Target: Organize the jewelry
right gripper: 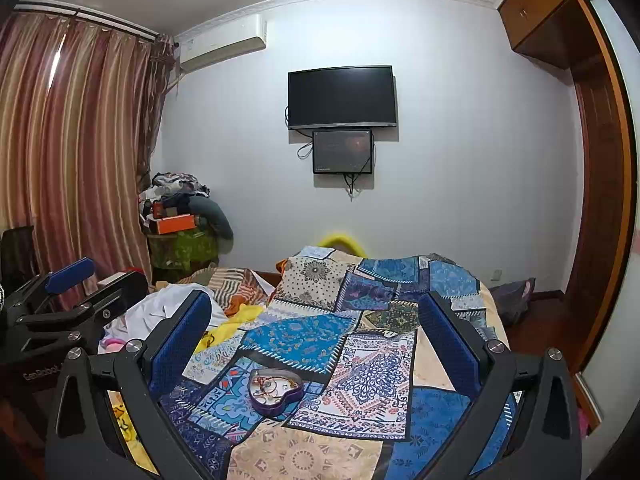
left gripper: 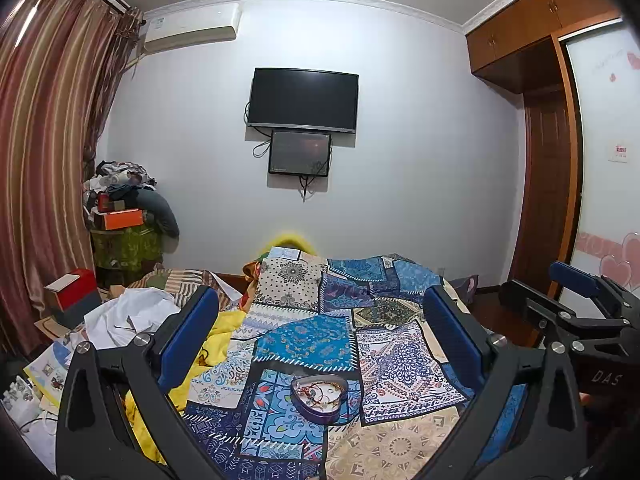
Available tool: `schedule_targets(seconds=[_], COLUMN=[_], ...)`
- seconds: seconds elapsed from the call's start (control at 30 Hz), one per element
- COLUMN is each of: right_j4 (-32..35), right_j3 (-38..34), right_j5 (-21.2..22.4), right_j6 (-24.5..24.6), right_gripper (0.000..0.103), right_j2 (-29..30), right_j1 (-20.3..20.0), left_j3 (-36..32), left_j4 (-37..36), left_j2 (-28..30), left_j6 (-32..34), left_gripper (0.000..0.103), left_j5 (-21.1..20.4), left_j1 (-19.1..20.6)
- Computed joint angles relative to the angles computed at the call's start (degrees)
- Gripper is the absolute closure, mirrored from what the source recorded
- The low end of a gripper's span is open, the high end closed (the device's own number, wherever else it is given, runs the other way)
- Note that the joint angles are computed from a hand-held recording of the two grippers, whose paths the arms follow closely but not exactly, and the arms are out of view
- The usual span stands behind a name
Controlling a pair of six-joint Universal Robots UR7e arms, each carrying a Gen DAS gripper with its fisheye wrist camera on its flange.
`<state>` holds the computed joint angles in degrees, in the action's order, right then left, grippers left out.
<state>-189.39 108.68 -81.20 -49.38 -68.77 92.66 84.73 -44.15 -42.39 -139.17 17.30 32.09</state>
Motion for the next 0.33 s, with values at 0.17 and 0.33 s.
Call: schedule_targets(seconds=[0.17,0.33], right_j4=[0.22,0.14], right_j3=[-0.05,-0.06], right_j5=[-0.12,-0.17], right_j6=[-0.10,-0.20], right_gripper=[0.000,0.000], right_j2=[-0.04,0.04], right_j1=[0.06,0.09], left_j3=[0.03,0.64], left_j4=[-0.11,-1.39], left_j2=[-0.04,-0.43], left_j6=[0.07,0.73], left_gripper=[0.001,0.000], left_j5=[-0.11,-0.50], left_j1=[-0.01,0.02])
